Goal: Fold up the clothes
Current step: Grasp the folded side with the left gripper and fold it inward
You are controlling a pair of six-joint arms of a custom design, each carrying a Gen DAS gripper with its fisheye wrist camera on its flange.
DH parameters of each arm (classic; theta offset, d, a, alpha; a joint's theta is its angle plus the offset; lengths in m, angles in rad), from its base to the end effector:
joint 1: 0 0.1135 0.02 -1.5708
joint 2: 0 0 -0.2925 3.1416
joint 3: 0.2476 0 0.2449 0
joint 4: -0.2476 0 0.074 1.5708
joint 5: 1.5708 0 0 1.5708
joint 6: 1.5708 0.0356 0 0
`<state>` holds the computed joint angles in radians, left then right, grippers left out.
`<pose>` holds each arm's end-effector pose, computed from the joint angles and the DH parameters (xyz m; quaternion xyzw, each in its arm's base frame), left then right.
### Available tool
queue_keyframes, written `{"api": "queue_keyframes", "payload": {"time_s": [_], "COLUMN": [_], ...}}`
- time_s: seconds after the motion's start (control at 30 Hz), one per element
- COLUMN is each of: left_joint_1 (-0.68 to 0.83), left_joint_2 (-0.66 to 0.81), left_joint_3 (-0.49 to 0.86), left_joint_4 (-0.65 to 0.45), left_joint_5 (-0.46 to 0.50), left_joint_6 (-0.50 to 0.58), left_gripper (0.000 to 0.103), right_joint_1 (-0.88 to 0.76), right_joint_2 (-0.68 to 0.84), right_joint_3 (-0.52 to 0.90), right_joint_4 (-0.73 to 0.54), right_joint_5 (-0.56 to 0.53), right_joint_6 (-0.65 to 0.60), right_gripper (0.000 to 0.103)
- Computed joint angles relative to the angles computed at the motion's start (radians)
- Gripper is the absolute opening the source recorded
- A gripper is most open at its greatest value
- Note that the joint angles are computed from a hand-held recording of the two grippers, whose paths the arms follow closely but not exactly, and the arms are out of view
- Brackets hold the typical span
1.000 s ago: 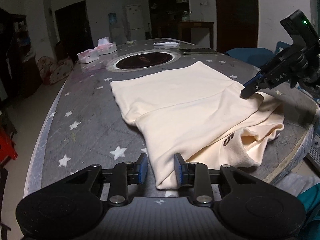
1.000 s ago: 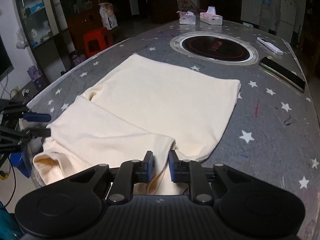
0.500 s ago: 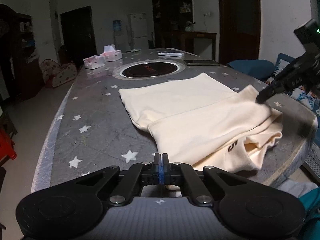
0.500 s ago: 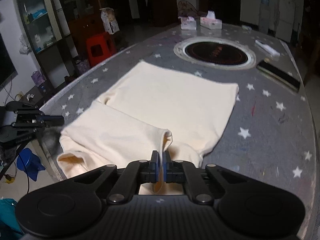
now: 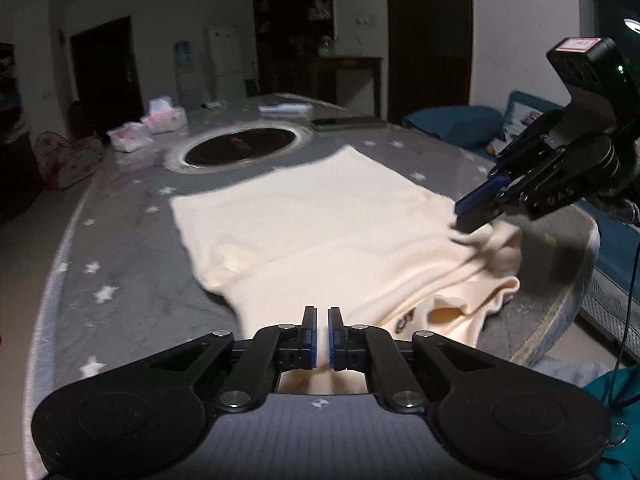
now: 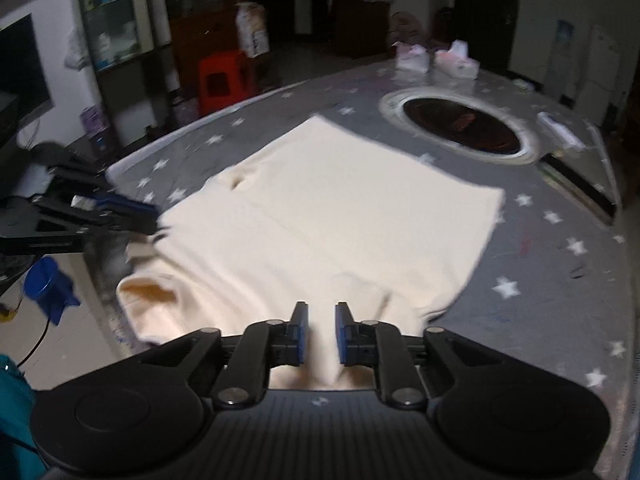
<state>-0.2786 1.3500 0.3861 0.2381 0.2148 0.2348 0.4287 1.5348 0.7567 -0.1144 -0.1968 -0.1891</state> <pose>0.2114 -0.0684 0.1659 0.2728 0.8659 -0.1067 0.4054 0.2600 0.1265 0.1971 -0.3164 0.8841 0.1315 0.3176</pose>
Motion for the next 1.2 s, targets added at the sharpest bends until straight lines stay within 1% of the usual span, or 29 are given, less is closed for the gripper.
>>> {"api": "queue_keyframes", "payload": {"time_s": [0.07, 0.13, 0.2, 0.27, 0.37, 0.47, 0.57, 0.63, 0.73, 0.8, 0.83, 0.9, 0.97, 1.03, 1.13, 1.2], "left_joint_1": [-0.015, 0.004, 0.037, 0.051, 0.042, 0.020, 0.002, -0.003, -0.008, -0.024, -0.040, -0.076, -0.117, -0.142, -0.133, -0.113], "left_joint_2": [0.024, 0.014, -0.003, 0.002, 0.069, 0.168, 0.255, 0.253, 0.198, 0.166, 0.159, 0.150, 0.162, 0.167, 0.152, 0.104], "left_joint_3": [-0.001, 0.006, 0.024, 0.055, 0.116, 0.180, 0.225, 0.213, 0.185, 0.166, 0.158, 0.138, 0.124, 0.091, 0.097, 0.089], "left_joint_4": [-0.010, -0.042, -0.066, -0.057, -0.011, 0.015, 0.006, 0.015, -0.002, -0.010, -0.013, -0.007, 0.006, 0.061, 0.037, 0.007], "left_joint_5": [-0.025, -0.001, 0.041, 0.058, 0.051, 0.034, -0.003, -0.012, 0.009, 0.013, 0.014, 0.007, -0.020, -0.052, -0.042, -0.028], "left_joint_6": [0.017, 0.031, 0.022, 0.002, -0.033, -0.048, -0.037, -0.028, -0.012, -0.001, 0.003, 0.012, 0.018, 0.026, 0.007, 0.014], "left_gripper": [0.008, 0.008, 0.008, 0.008, 0.009, 0.009, 0.009, 0.011, 0.017, 0.019, 0.019, 0.019, 0.018, 0.018, 0.019, 0.019], "right_joint_1": [0.004, 0.011, 0.008, -0.004, -0.008, -0.017, -0.037, -0.043, -0.039, -0.026, -0.016, 0.008, 0.022, 0.029, 0.050, 0.056], "right_joint_2": [0.023, 0.036, 0.022, 0.008, 0.022, 0.075, 0.133, 0.128, 0.075, 0.047, 0.045, 0.060, 0.057, 0.035, 0.048, 0.046], "right_joint_3": [-0.004, -0.012, -0.018, -0.008, 0.010, 0.029, 0.055, 0.049, 0.024, 0.006, -0.003, -0.015, -0.034, -0.045, -0.041, -0.054], "right_joint_4": [-0.001, -0.013, -0.021, -0.022, 0.016, 0.074, 0.074, 0.071, 0.058, 0.040, 0.038, 0.041, 0.072, 0.092, 0.086, 0.096], "right_joint_5": [-0.007, -0.011, -0.017, -0.033, -0.017, 0.006, 0.003, -0.009, -0.036, -0.049, -0.048, -0.025, -0.006, -0.009, 0.019, 0.025], "right_joint_6": [0.003, -0.013, -0.032, -0.030, -0.028, -0.030, -0.024, -0.024, -0.046, -0.079, -0.094, -0.110, -0.110, -0.092, -0.102, -0.112], "right_gripper": [0.015, 0.016, 0.016, 0.017, 0.022, 0.022, 0.022, 0.022, 0.025, 0.035, 0.035, 0.035, 0.035, 0.035, 0.035, 0.035]}}
